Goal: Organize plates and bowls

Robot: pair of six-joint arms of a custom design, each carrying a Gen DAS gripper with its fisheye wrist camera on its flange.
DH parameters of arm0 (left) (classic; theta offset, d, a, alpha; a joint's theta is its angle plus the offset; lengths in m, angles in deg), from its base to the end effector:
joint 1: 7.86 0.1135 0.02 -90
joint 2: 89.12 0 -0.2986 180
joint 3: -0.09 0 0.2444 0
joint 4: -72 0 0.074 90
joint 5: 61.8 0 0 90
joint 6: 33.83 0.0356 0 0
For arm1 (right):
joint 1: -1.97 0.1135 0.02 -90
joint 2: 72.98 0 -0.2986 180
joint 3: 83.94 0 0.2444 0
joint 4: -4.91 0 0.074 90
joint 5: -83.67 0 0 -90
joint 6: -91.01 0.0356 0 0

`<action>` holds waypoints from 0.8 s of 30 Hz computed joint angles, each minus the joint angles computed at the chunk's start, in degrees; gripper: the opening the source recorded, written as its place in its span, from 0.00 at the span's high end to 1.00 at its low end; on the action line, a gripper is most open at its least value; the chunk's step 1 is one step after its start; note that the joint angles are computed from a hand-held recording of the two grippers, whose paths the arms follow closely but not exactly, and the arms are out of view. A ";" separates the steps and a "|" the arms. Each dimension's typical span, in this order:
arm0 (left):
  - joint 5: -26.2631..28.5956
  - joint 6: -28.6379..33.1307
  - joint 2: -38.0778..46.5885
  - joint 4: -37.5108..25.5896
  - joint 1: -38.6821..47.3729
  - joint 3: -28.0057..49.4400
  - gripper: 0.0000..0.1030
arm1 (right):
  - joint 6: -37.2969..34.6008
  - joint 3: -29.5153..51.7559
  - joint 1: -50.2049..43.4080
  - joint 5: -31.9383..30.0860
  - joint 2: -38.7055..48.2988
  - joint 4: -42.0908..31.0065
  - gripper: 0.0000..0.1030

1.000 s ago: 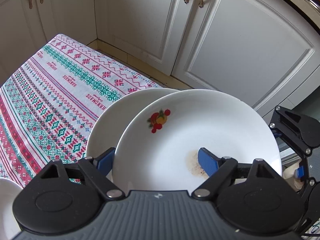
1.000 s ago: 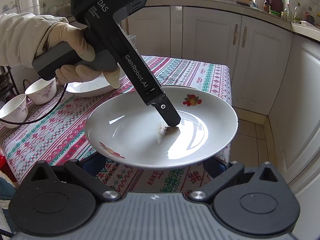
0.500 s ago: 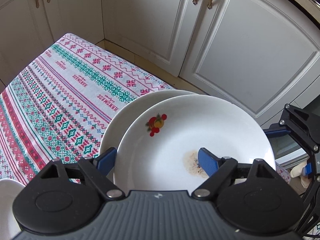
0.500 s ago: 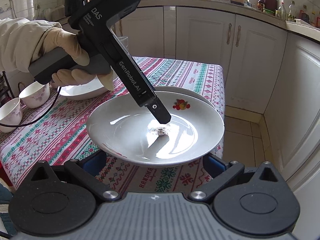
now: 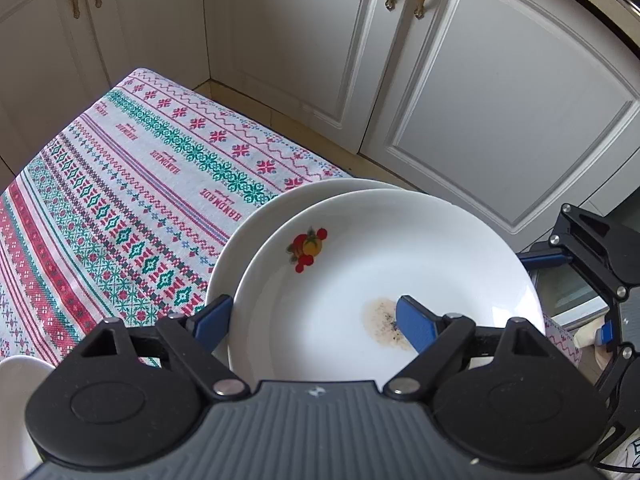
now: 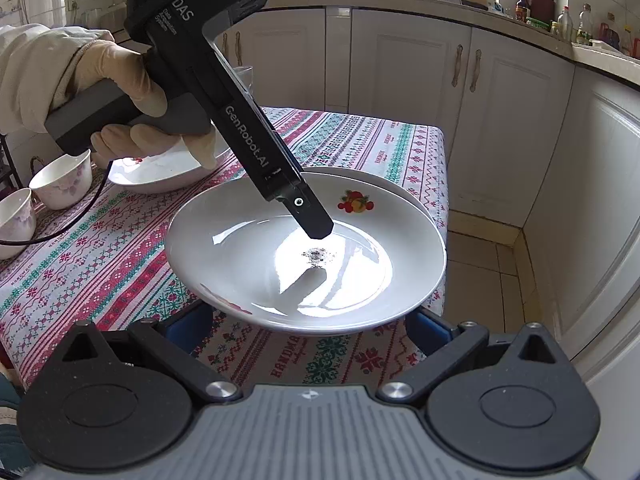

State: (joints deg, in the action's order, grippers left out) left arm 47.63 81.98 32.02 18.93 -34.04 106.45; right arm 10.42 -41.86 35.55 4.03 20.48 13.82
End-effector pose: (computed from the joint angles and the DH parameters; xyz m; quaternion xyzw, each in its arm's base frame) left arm 0.3998 -0.2097 0.2071 0.4531 0.8552 -0.1662 0.1888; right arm 0.2293 0.1445 0.1470 -0.1553 0.8989 0.0702 0.4037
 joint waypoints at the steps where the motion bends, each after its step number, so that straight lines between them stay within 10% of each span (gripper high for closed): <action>1: 0.01 -0.10 -0.05 -0.10 0.03 0.04 0.16 | -0.07 0.04 0.01 0.07 0.19 0.15 0.00; 24: 1.65 1.12 -13.43 8.75 1.39 -14.91 0.13 | 1.92 -0.64 3.05 4.69 -0.93 0.24 0.00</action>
